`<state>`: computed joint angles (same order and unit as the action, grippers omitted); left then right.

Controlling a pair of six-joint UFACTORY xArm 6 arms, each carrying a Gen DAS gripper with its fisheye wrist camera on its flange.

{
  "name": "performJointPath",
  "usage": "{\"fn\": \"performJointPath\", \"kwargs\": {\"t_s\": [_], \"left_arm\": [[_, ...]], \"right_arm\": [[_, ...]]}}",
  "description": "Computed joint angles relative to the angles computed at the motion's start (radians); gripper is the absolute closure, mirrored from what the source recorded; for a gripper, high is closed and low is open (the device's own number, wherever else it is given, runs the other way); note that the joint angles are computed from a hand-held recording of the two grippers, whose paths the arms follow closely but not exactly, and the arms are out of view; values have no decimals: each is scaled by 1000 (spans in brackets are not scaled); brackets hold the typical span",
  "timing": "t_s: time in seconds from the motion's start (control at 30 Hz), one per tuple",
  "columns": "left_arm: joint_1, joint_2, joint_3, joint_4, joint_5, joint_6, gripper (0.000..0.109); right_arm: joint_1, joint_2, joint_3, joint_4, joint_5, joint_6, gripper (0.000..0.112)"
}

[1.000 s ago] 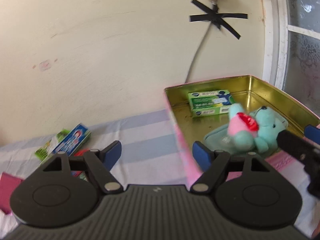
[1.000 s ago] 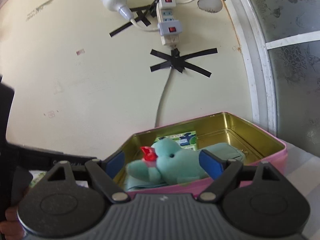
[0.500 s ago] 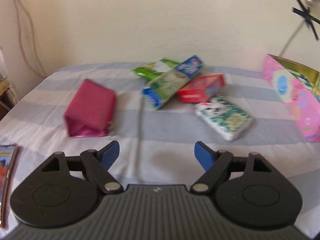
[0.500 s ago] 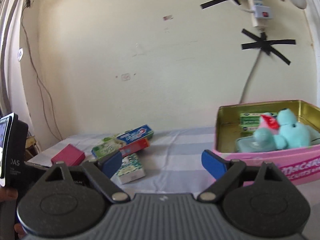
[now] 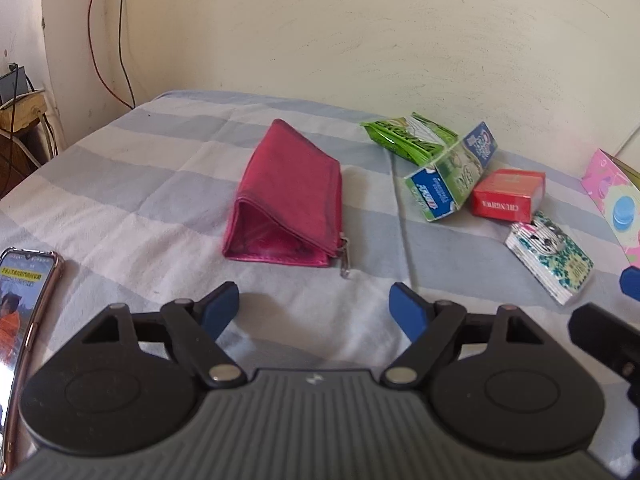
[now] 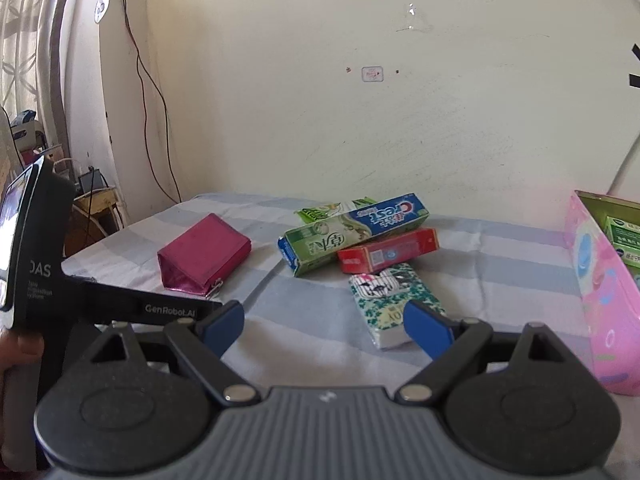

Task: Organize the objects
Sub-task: 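Move the right gripper back toward the tissue pack and toothpaste boxes, then lower the left gripper onto the magenta pouch and close it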

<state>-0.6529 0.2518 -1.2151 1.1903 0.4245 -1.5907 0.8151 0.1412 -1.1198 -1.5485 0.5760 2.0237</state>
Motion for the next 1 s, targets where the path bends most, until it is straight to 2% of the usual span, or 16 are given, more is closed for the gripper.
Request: {"fn": "performJointPath", "kwargs": {"t_s": [0.23,0.5,0.77,0.9,0.93,1.0], "left_arm": [[19,9,-3,68,-25,-55,25],[30,10,-2,108,-42,-90,24],[31,9,0,118,-45,-99,23],[32,8,1,117,-46,-102,23],[32,4,3,124,-46,-118,23],[26,-27,21,240,-5,-261,23]], "right_arm": [[-30,86,-86,54,-58,-68,22],[-50,125,-104,132,-100,-120,22],[-88,126,-90,174,-173,-99,21],[-102,124,-83,151,-203,-59,20],[-103,125,-84,148,-206,-57,19],[-104,126,-86,147,-209,-56,18]]}}
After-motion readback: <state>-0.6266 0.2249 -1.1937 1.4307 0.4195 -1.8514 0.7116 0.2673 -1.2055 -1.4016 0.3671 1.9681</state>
